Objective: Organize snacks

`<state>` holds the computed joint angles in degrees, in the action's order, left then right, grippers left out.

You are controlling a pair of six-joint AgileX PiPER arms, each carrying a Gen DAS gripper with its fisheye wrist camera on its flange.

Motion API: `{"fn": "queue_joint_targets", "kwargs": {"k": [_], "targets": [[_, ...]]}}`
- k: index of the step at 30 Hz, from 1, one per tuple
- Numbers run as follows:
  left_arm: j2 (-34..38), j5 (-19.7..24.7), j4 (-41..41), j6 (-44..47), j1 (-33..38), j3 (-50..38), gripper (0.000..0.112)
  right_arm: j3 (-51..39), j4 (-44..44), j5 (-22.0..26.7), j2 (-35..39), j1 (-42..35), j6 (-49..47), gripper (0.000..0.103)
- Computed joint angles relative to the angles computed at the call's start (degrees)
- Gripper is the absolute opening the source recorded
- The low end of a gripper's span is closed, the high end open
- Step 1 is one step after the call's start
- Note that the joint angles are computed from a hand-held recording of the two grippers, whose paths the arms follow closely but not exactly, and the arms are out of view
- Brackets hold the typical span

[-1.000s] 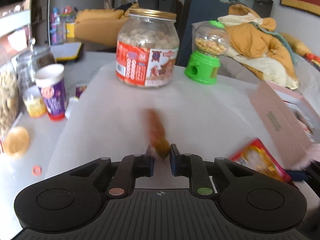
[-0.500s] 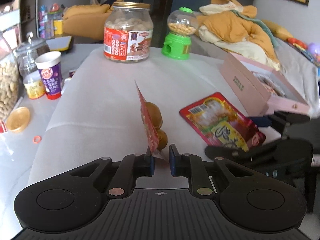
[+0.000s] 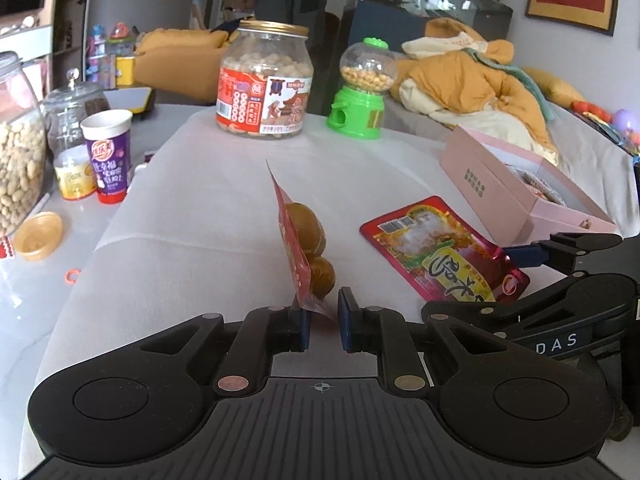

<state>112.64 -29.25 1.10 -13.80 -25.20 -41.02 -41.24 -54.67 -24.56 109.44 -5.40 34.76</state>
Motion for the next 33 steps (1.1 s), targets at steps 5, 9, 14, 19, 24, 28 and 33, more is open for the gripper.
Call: {"fn": "queue_joint_targets", "kwargs": {"k": [5,9,14,19,24,28,33], "targets": [[0.3,-1.3,-0.3,0.0,-0.1,0.4,0.019,-0.4,7.0,2.1,0.1,2.1,-4.9,0.101],[0.5,-2.4,2.7,-3.6,0.9,0.9,0.019,-4.8,8.8,6.0,1.8,3.6,-2.0,0.101],[0.5,-2.6,1.8,-2.9,0.7,1.0,0.019,-6.1,7.3,8.8,1.2,4.8,-0.4,0.083],[0.4,-2.3,-0.1,-1.2,0.0,0.9,0.019,0.1,-2.0,6.6,-3.5,2.3,4.3,0.079],[0.4,-2.3,1.6,-3.1,0.6,0.6,0.021,9.2,10.0,-3.3,-5.1,-1.3,-13.6,0.082],[1.1,-1.5,-5.3,2.2,0.2,-2.1,0.027,9.4,8.5,-5.2,-4.3,-2.7,-11.9,0.085],[4.6,4.9,-9.3,5.7,1.4,-10.6,0.031,9.8,8.0,-5.6,-4.5,-3.2,-11.7,0.088]]}}
